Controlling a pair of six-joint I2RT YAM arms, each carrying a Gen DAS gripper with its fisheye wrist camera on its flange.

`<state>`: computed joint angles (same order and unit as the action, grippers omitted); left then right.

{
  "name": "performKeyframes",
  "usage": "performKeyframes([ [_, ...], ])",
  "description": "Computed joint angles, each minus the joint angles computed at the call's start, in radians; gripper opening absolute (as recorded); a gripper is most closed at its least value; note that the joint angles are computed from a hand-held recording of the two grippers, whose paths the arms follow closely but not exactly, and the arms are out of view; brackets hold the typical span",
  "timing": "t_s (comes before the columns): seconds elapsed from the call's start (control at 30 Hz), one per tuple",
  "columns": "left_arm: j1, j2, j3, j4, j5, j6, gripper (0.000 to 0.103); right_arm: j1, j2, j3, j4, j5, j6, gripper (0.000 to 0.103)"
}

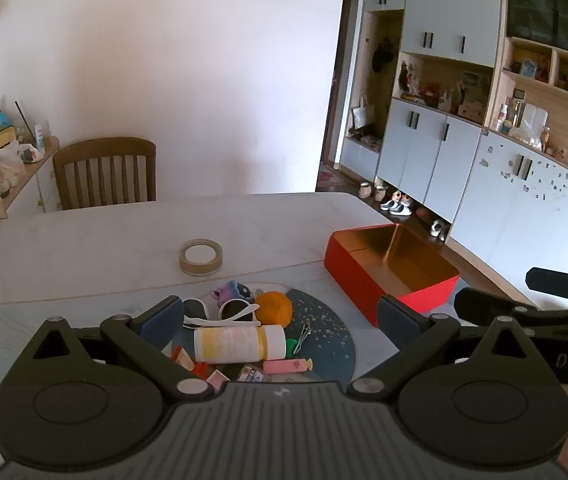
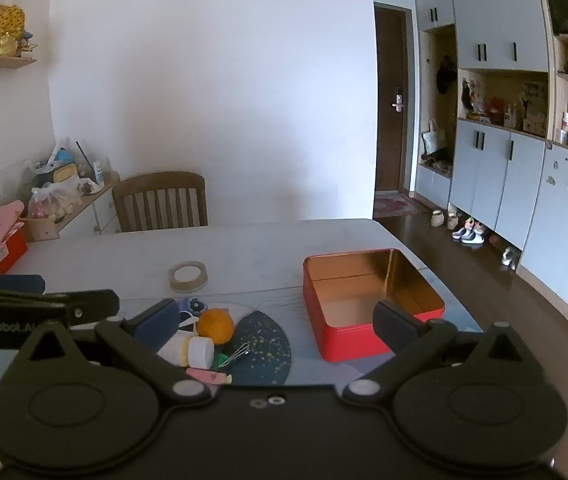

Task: Organize rigid objects
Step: 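Move both tools toward the cluttered mat of objects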

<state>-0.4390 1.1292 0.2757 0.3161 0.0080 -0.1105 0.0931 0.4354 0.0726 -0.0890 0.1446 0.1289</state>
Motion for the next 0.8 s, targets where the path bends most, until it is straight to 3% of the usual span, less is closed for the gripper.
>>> performKeyframes([
  [0.43,0.003,-0.008,-0.007,0.018,-0.001,-0.012,0.103,-0.042,-0.005,0.000,0.014,-0.038,-0.036,0.103],
  [0.6,-0.022,-0.018,-0.012,0.023,-0.062,-0.031,0.103,-0.045,0.002,0.000,0.020,-0.050,-0.040,0.103],
  [0.8,-0.047,-0.009,-0.005,0.031,-0.117,-0.053,0.103,-0.119,0.059,-0.001,0.069,-0.142,-0.079,0.103],
])
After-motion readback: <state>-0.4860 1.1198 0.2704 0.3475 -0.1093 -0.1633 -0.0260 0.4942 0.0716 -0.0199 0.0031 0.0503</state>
